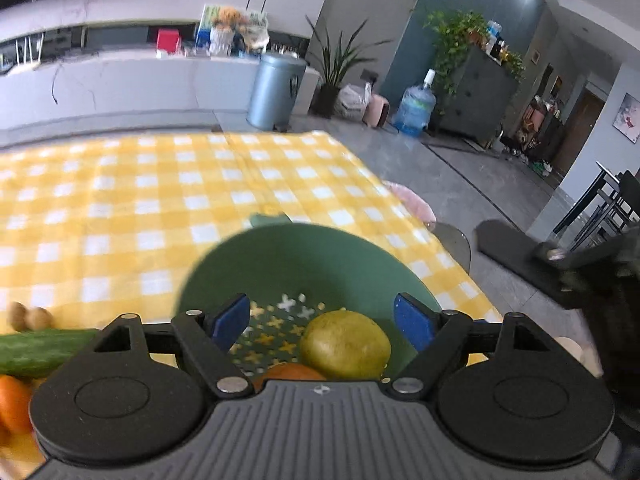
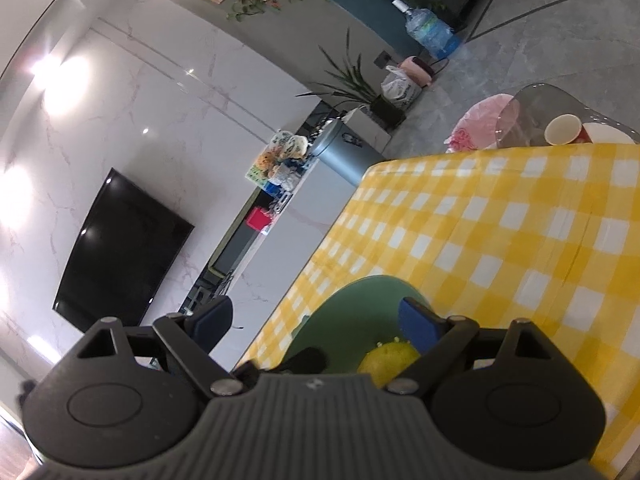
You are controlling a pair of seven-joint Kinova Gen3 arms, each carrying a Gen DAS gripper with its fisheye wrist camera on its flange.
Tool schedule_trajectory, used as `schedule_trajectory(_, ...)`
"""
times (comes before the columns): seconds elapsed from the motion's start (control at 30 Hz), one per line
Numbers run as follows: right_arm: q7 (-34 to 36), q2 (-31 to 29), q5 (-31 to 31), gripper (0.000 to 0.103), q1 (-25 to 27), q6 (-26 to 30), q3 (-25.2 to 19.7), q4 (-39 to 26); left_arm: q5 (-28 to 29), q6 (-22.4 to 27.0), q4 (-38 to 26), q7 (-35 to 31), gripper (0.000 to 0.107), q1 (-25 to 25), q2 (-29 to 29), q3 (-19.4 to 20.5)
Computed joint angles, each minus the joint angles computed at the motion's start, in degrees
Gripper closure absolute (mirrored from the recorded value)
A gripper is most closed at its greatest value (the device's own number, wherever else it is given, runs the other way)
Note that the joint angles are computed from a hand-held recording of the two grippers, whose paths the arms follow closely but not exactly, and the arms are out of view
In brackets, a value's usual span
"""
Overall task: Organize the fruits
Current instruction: 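Lower the green pear into the colander and open the left tool, then grasp an orange with the right tool while the left tool returns to the fruit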
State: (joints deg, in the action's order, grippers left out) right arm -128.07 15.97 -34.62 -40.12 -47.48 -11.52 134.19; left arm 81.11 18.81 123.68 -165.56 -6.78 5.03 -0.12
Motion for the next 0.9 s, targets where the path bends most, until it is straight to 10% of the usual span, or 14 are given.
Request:
schedule_trajectory(0.13, -2.02, 0.53, 4.33, 0.016, 0.62, -2.06, -0.63, 0.61, 0.93, -2.72, 2.19, 1.58, 0.017, -0.12, -4.81, -1.15)
schedule_trajectory(0.37, -0.29, 1.70, 10.50, 0.010, 0.47, -6.39, -1.39, 1.01, -13.84, 3.95, 3.02, 12.99, 0.017, -2.36, -11.80, -7.36)
schedule_trajectory(0.57, -3.29, 2.41, 13.15, 0.011, 1.47, -3.69, -3.66, -0.80, -25.92, -6.40, 8.25, 26.63, 0.017, -8.53, -19.25, -1.62)
schedule_trajectory(0.73, -4.08, 2.56, 20.64, 0.012, 0.13, -3.26, -2.38, -1.84, -36.19, -7.64, 11.04, 34.25, 0.017, -8.73, -21.73, -6.12)
schedule_trajectory(0.9, -10.32, 5.55, 31.82, 0.012, 8.98, 1.03, -11.63, -6.50, -31.85, 0.03, 11.66, 27.21, 0.017, -7.68, -19.89, -18.43)
